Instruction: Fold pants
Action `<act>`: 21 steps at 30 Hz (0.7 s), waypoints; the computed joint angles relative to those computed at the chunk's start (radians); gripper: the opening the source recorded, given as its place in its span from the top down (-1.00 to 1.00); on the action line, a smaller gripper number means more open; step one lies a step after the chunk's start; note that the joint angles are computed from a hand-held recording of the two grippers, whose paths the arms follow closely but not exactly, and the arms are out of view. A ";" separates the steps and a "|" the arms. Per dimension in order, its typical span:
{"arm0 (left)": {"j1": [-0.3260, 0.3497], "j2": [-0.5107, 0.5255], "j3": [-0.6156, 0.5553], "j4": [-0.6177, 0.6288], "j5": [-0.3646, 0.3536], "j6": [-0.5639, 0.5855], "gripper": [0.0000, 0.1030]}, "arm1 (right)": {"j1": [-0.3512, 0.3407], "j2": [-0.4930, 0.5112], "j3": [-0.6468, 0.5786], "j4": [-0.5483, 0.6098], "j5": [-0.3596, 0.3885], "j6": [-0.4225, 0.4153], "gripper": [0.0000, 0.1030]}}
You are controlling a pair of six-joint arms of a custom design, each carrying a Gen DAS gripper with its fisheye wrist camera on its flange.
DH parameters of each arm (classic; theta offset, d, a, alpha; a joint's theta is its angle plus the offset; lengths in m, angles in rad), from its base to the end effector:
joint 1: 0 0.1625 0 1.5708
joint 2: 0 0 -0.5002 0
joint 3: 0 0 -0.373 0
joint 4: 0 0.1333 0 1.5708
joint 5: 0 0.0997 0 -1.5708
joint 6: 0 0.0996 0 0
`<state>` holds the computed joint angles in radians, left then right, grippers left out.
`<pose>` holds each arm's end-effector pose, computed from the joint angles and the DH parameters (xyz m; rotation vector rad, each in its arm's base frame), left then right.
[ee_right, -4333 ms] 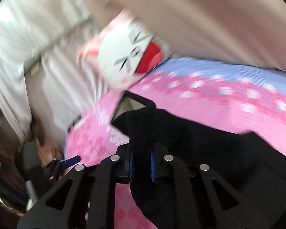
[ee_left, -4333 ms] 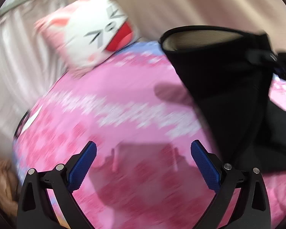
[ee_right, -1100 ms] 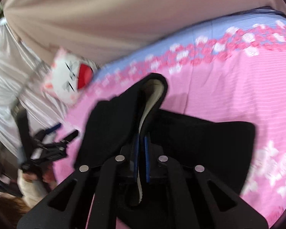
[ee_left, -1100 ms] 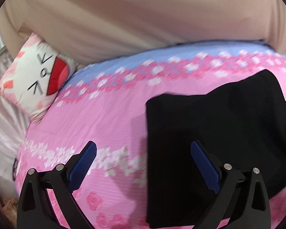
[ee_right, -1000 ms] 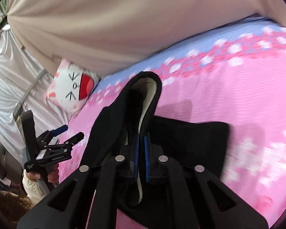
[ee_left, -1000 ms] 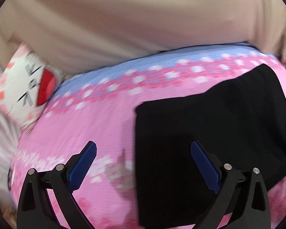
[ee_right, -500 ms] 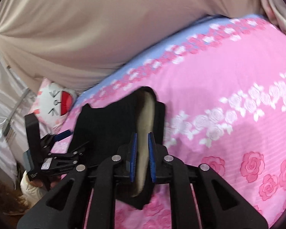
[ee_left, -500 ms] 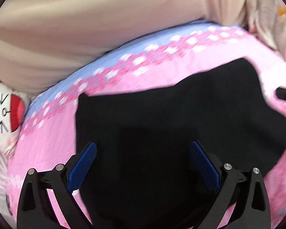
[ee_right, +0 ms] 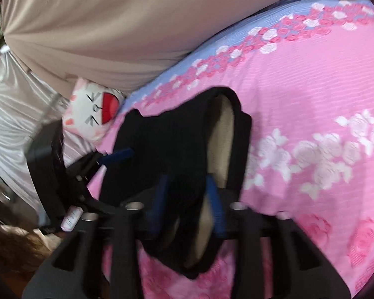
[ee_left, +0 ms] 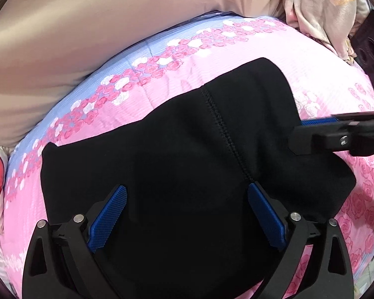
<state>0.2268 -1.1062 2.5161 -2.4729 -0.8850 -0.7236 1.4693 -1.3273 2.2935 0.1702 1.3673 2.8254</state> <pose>-0.2808 -0.2663 0.1257 0.9204 2.1613 -0.4070 0.1239 -0.2973 0.2106 -0.3827 2.9297 -0.7002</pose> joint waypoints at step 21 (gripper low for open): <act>-0.029 -0.031 -0.047 0.168 0.040 -0.042 -0.90 | 0.055 -0.154 0.035 -0.015 0.284 -0.095 0.80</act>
<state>0.1973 -1.1373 2.4693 -2.3047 -0.8452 -0.7651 1.5247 -1.4814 2.3287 0.1557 1.6511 2.7303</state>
